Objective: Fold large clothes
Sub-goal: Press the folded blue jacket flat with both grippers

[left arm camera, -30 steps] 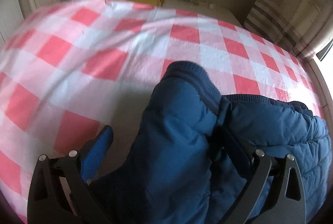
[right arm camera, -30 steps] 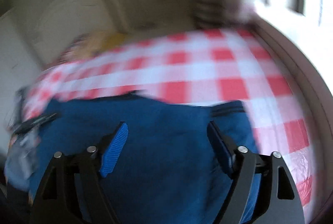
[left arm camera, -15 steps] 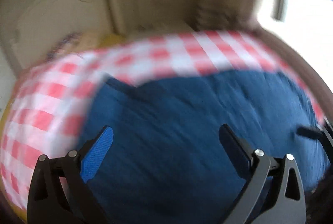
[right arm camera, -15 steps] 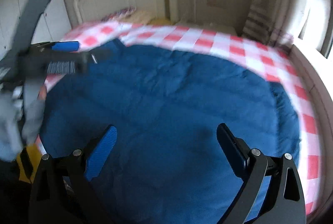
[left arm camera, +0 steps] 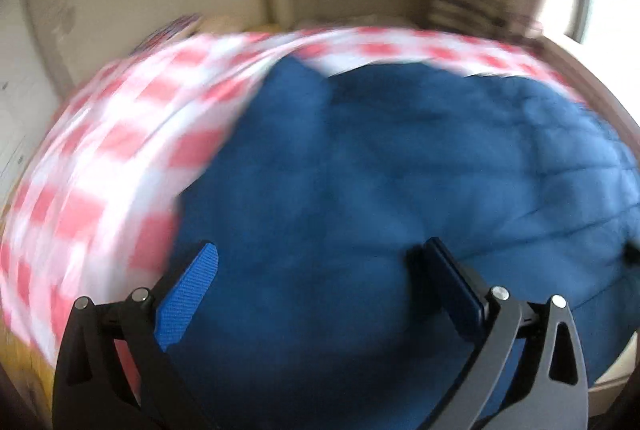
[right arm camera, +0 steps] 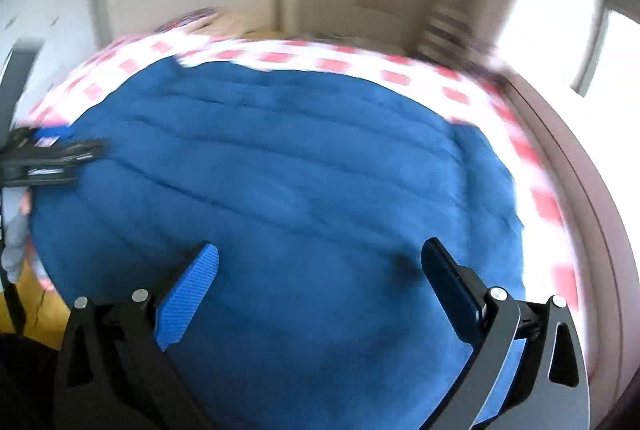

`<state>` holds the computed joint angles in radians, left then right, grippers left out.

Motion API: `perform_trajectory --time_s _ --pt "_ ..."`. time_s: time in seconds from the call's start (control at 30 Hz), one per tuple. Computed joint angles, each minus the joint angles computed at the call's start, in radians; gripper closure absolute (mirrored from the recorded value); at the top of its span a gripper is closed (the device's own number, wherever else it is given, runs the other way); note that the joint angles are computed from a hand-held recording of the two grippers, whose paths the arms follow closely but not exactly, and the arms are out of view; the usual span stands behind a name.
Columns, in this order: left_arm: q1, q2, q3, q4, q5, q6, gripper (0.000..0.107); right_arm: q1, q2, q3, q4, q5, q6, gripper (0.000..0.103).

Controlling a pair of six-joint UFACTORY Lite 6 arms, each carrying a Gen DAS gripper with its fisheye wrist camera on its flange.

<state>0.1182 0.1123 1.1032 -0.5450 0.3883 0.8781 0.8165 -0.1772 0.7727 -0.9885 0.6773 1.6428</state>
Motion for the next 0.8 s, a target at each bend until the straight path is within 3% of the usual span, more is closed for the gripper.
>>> perform_trajectory --time_s 0.07,0.13,0.23,0.3,0.37,0.5,0.57,0.63,0.73,0.8 --pt "0.084 0.015 0.002 -0.188 0.066 0.209 0.006 -0.043 -0.126 -0.180 -0.168 -0.144 0.173 0.006" --pt "0.094 -0.016 -0.055 -0.274 0.027 0.320 0.006 -0.038 -0.125 -0.208 -0.261 -0.154 0.270 0.005" --pt "0.048 -0.050 -0.081 -0.149 -0.048 0.172 0.008 -0.032 -0.050 -0.104 -0.111 -0.086 0.131 0.007" --pt "0.050 -0.118 -0.100 -0.091 -0.006 0.078 0.019 0.060 -0.007 -0.013 -0.044 0.070 0.115 0.011" --pt "0.052 -0.268 -0.170 -0.174 0.087 0.152 0.018 0.166 0.016 0.033 -0.081 0.152 0.151 0.011" --pt "-0.090 -0.423 -0.310 -0.132 0.082 0.156 0.010 0.275 0.175 0.131 -0.156 0.072 0.174 0.009" --pt "-0.205 -0.401 -0.395 -0.004 -0.065 0.035 0.009 0.315 0.289 0.176 -0.208 0.138 0.213 0.004" --pt "-0.229 -0.402 -0.436 -0.020 -0.147 0.057 0.006 0.305 0.312 0.159 -0.255 0.127 0.257 0.004" --pt "-0.177 -0.364 -0.386 -0.107 -0.053 0.160 0.006 0.275 0.264 0.136 -0.232 0.076 0.201 0.004" --pt "-0.164 -0.367 -0.392 -0.135 -0.046 0.200 0.006 0.287 0.207 0.102 -0.201 0.121 0.176 0.009"
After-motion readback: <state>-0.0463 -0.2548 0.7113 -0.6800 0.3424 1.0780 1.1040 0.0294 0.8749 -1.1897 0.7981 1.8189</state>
